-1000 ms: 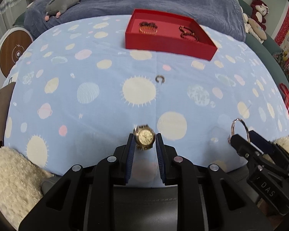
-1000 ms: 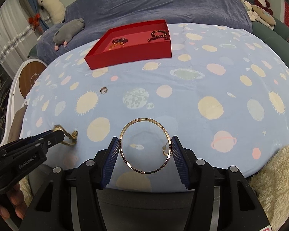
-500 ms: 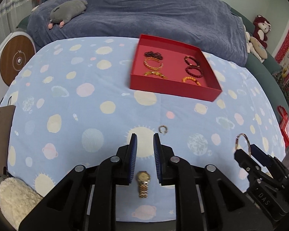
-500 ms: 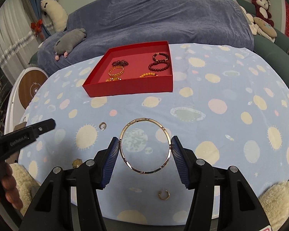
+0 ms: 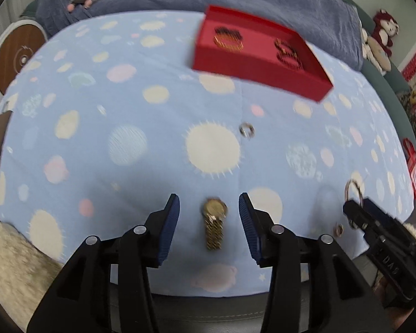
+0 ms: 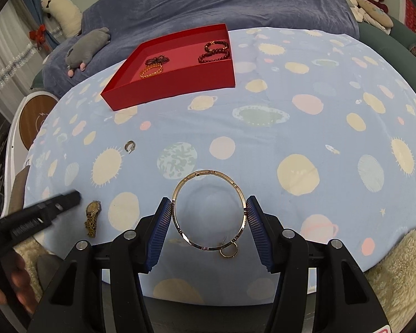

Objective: Organize jewelry
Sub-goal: 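Lift the gold watch with the left tool while the right tool lifts the bangle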

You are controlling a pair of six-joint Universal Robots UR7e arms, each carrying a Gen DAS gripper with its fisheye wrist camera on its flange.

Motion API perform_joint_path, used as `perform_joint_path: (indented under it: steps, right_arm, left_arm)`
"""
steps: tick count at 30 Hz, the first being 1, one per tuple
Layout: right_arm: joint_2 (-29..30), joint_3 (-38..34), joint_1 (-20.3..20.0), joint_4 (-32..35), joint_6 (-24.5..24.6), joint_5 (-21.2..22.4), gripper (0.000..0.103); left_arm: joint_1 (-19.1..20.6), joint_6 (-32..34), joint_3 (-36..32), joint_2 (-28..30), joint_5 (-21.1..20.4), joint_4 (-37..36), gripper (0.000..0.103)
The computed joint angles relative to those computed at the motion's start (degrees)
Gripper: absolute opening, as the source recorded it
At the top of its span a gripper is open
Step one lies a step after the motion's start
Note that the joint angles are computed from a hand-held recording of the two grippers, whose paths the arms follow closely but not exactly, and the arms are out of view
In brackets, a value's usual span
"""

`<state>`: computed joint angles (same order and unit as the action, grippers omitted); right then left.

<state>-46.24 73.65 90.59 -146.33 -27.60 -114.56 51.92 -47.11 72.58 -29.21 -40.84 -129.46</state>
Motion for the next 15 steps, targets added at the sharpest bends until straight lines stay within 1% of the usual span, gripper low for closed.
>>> perform_joint_path:
  steps: [4,5,6,7,10,13,14,15]
  right_arm:
    - [-0.15,0.17,0.07,0.12,-0.08,-0.19,0.054]
    - [-0.14,0.12,0.04,0.20,0.02,-0.11,0.054]
    - [-0.18,0.20,0.06,0.28,0.14,-0.09,0.054]
    - [-0.20,0.34,0.11,0.21,0.15,-0.10,0.054]
    - [-0.13,0.52,0.18,0.22,-0.12,-0.03,0.054]
    - [-0.21,0.80,0.32,0.13,-0.37,0.18,0.054]
    - [-0.18,0.85,0.38,-0.01,-0.45,0.16,0.054]
    - [-0.23,0.89,0.42,-0.09,-0.48,0.20,0.054]
  left_arm:
    - [0.48,-0.63,-1.00,1.73,-1.35,2.65,0.042]
    - [0.55,-0.92,-1.07,2.00,-1.26,3.07,0.041]
    - [0.32,-0.47,-0.73,2.12,-0.17,2.37,0.040]
    - [0.31,-0.22,-0.83,2.20,-0.05,2.49,0.037]
    - [0.58,-0.30,-1.03,2.04,-0.36,2.38,0.019]
    - [0.72,-0.63,-1.21,1.85,-0.59,2.07,0.018]
    - [0.66,-0.35,-1.37,1.92,-0.41,1.89,0.013]
    - [0.57,-0.09,-1.47,1.91,-0.29,1.81,0.011]
